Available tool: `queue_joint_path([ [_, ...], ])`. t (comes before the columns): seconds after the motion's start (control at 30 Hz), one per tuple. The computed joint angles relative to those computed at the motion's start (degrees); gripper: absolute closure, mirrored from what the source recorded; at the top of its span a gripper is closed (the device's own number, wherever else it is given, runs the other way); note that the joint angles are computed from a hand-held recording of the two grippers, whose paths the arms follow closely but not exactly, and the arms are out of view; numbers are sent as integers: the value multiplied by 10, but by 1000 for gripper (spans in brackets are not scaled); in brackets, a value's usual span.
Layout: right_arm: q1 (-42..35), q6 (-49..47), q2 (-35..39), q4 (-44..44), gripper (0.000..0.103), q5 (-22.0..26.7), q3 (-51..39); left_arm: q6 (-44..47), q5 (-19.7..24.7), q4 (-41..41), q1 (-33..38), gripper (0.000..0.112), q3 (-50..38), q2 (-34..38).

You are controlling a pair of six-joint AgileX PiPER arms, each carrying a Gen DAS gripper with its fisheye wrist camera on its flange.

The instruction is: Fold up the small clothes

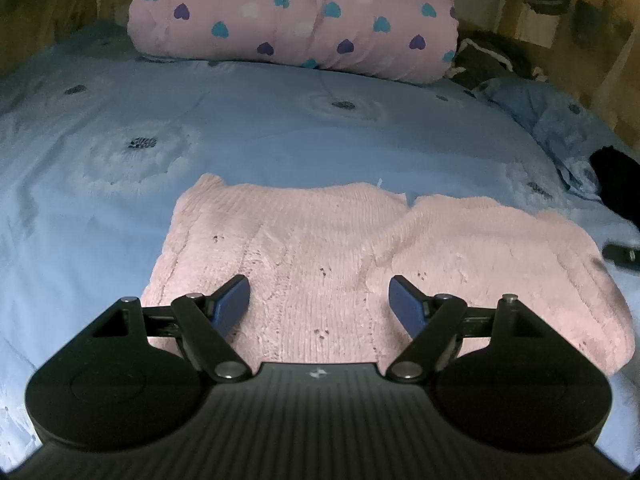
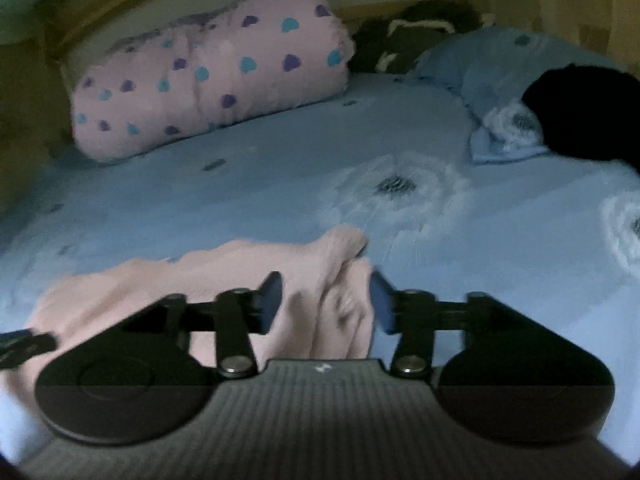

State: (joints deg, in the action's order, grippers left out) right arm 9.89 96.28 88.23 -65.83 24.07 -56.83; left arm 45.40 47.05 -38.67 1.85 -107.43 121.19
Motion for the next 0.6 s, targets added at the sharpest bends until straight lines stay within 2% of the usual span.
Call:
queue_joint_path([
  [0.1,22,-19,-20,43,50,1,20,-5,-2,4,-1,31,2,-4],
  [0.2,39,-87,-14,119,52,-4,20,-2,-8,1,2,31,6,-10],
  [0.23,46,-99,-10,128,57,-4,18,-1,-10,1,3,31,6,-11],
  [0.27,56,-97,-8,122,91,4,16,-4,-12,3,4,31,5,-11],
  [0.37,105,-20,-16,39,93,89,14,-30,-10,17,9,31,-14,-4],
  [0.43,121,-10,-29,30,93,134,20,-56,-3,36,10,31,-33,7],
  [0.6,93,-81,-2,111,91,121,26,-94,-7,74,5,31,-56,23],
])
